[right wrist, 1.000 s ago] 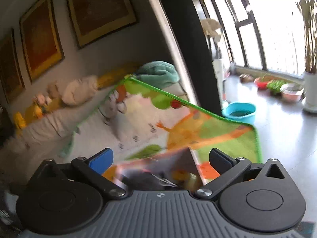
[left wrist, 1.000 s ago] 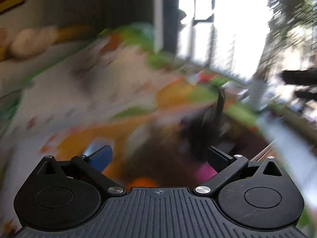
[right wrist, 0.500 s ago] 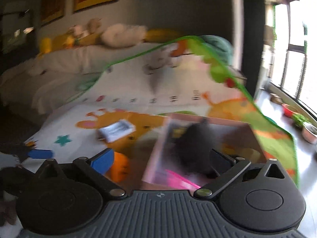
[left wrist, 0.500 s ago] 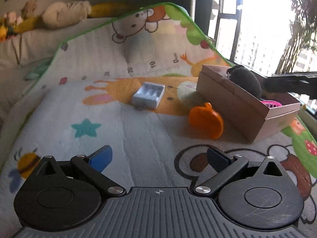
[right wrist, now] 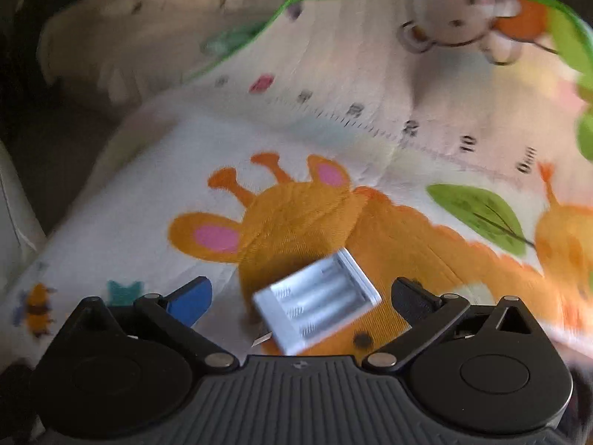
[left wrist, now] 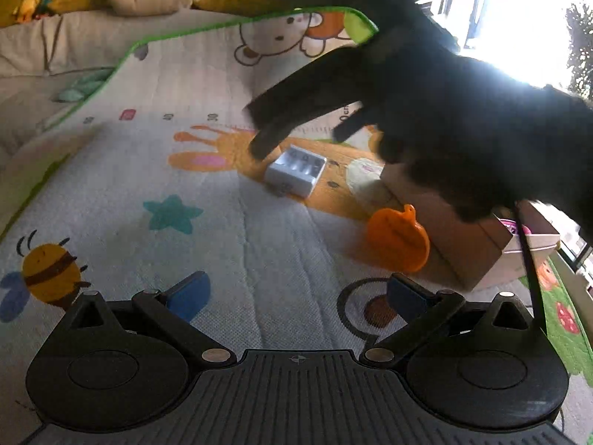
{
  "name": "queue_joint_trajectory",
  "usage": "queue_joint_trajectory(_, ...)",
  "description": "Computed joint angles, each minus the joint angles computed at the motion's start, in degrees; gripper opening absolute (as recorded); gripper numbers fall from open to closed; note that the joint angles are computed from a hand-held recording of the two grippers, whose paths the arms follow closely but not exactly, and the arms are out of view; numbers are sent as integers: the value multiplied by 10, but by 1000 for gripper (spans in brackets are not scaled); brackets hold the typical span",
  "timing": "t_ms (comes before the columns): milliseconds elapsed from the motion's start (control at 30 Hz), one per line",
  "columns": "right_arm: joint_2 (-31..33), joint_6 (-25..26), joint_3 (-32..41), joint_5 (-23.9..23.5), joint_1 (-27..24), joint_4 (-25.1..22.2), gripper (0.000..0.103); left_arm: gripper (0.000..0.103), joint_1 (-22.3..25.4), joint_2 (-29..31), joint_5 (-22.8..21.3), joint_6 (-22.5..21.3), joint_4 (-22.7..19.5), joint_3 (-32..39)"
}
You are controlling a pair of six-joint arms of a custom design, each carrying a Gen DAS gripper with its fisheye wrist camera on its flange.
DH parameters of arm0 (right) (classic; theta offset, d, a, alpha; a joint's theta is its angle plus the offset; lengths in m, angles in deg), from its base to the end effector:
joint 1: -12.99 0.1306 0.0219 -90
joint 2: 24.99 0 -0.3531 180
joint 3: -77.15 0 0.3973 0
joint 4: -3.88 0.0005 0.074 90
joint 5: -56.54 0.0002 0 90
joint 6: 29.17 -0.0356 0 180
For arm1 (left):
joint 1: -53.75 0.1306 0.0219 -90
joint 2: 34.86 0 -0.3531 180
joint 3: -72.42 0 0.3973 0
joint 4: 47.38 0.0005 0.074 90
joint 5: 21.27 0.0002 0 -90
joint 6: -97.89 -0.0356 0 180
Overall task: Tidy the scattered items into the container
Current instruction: 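Grasp the white battery charger with the right tool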
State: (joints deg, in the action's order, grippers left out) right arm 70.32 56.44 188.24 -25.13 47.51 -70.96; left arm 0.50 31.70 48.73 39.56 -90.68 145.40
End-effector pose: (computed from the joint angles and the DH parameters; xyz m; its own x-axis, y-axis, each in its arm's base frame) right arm 0.4093 0.2747 0.4964 -0.7428 -0.4190 -0.5221 -0.4438 0.8921 -0.0845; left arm 0.2260 -0.2831 0.4343 -0.6150 -0.0010 -0.7885 0.3130 0.9175 -0.2453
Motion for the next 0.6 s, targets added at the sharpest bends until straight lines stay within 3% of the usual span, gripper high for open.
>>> queue_joint_trajectory(133, 28, 31, 13, 14, -1, -16, 103, 103, 5, -3, 9, 4, 4, -3)
queue_joint_trajectory(167, 28, 25, 13, 7, -4, -17, 99, 103, 4, -4, 9, 4, 4, -4)
queue_joint_trajectory(200, 25, 15, 10, -7, -7, -18, 88, 103, 4, -4, 9, 4, 5, -4)
queue_joint_trajectory(267, 12, -12, 4, -29, -10, -24, 88, 103, 3, -4, 8, 2, 6, -4)
queue_joint_trajectory(433, -66, -33, -56, -49, 9, -13, 88, 103, 6, -15, 42, -6, 17, -12)
queue_joint_trajectory(500, -109, -49, -83, -85, 12, -14, 88, 103, -2, -29, 67, -18, 15, -17)
queue_joint_trajectory(600, -167, -36, -112, -148, 19, -33, 93, 103, -38, -51, 60, -32, -2, -25)
